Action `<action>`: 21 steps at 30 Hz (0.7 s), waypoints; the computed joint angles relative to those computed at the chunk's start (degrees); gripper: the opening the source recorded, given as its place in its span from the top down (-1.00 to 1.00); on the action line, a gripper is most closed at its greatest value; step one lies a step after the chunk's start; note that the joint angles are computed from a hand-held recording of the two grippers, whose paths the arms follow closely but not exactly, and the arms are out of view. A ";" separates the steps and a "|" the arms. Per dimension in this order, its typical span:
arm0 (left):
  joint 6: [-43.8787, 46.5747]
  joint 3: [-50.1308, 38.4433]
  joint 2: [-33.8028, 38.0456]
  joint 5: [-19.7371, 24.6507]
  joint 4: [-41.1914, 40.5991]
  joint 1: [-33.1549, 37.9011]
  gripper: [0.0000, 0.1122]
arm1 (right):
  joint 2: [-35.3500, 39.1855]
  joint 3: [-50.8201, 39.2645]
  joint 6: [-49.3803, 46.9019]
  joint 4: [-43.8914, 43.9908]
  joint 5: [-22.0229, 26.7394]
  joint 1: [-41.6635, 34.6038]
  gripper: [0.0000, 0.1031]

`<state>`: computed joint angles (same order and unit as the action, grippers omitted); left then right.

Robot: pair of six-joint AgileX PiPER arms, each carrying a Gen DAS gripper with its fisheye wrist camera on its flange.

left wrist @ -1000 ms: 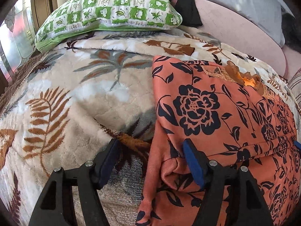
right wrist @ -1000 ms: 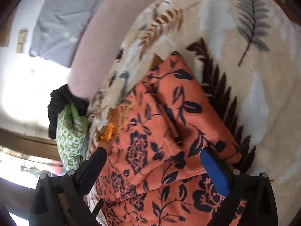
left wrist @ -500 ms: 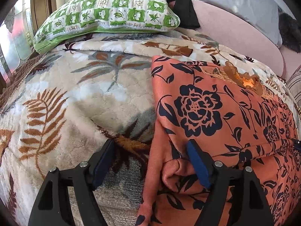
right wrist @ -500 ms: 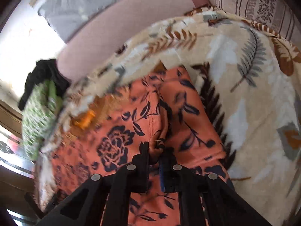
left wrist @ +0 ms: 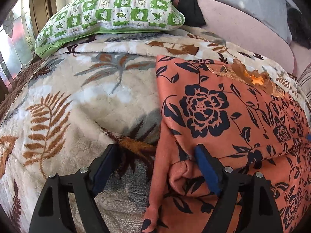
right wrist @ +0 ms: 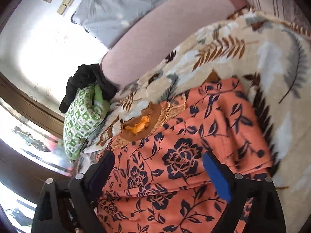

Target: Fold small clothes

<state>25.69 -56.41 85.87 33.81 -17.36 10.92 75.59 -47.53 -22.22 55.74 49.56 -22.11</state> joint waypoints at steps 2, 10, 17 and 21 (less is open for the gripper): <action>2.33 -0.35 -0.41 0.95 -1.85 1.03 -0.47 | 4.37 3.27 0.71 1.36 -1.95 -0.99 -0.79; 3.30 0.43 0.40 -0.50 -2.53 1.47 -0.54 | 6.40 -5.82 -2.70 2.18 -5.52 0.34 -0.80; 2.79 -0.57 0.65 0.48 -2.18 1.31 -0.58 | 5.76 -4.27 -4.62 4.20 -5.45 -2.96 -0.80; 10.94 1.18 -5.87 4.86 -8.65 5.88 -0.58 | -11.17 1.58 -1.82 -2.67 2.92 -6.21 -0.80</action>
<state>36.64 -55.23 80.00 38.67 -26.01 16.80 64.42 -45.95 -24.04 53.06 52.48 -28.32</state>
